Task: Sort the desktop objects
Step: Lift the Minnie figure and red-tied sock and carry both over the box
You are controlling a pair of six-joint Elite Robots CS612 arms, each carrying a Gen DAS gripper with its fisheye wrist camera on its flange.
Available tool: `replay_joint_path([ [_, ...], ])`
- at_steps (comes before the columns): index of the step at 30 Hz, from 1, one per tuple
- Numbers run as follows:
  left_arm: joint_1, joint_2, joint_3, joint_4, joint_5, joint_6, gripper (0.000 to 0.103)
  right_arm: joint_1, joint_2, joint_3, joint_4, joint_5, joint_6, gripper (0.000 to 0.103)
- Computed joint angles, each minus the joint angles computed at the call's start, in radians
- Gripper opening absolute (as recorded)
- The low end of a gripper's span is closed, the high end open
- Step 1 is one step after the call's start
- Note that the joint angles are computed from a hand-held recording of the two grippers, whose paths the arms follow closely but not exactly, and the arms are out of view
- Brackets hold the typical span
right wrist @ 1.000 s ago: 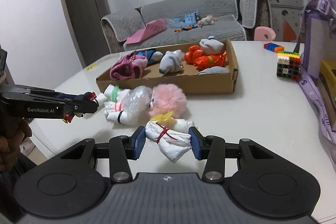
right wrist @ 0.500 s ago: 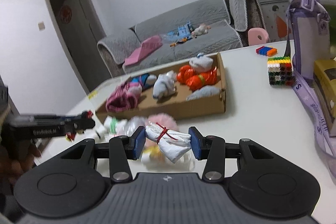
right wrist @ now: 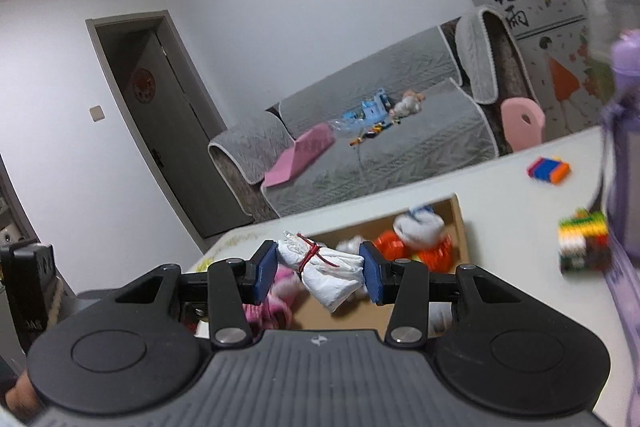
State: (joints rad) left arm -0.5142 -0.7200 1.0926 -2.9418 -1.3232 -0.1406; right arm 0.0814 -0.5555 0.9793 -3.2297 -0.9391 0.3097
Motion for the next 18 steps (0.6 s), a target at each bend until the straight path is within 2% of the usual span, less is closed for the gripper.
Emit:
replay_joint_path([
  [4, 0.011, 0.056, -0.105, 0.046, -0.01, 0.012, 0.038, 0.01, 0.056, -0.122, 0.051, 0.003, 0.007, 0.041],
  [9, 0.021, 0.116, -0.215, 0.114, -0.012, 0.021, 0.038, 0.011, 0.096, -0.194, 0.095, 0.017, 0.005, 0.042],
  [14, 0.026, 0.159, -0.291, 0.194, -0.015, 0.023, 0.038, 0.011, 0.113, -0.221, 0.153, 0.021, 0.005, 0.042],
  [18, 0.026, 0.17, -0.308, 0.228, -0.026, 0.025, 0.038, 0.012, 0.102, -0.208, 0.187, 0.007, -0.006, 0.042],
])
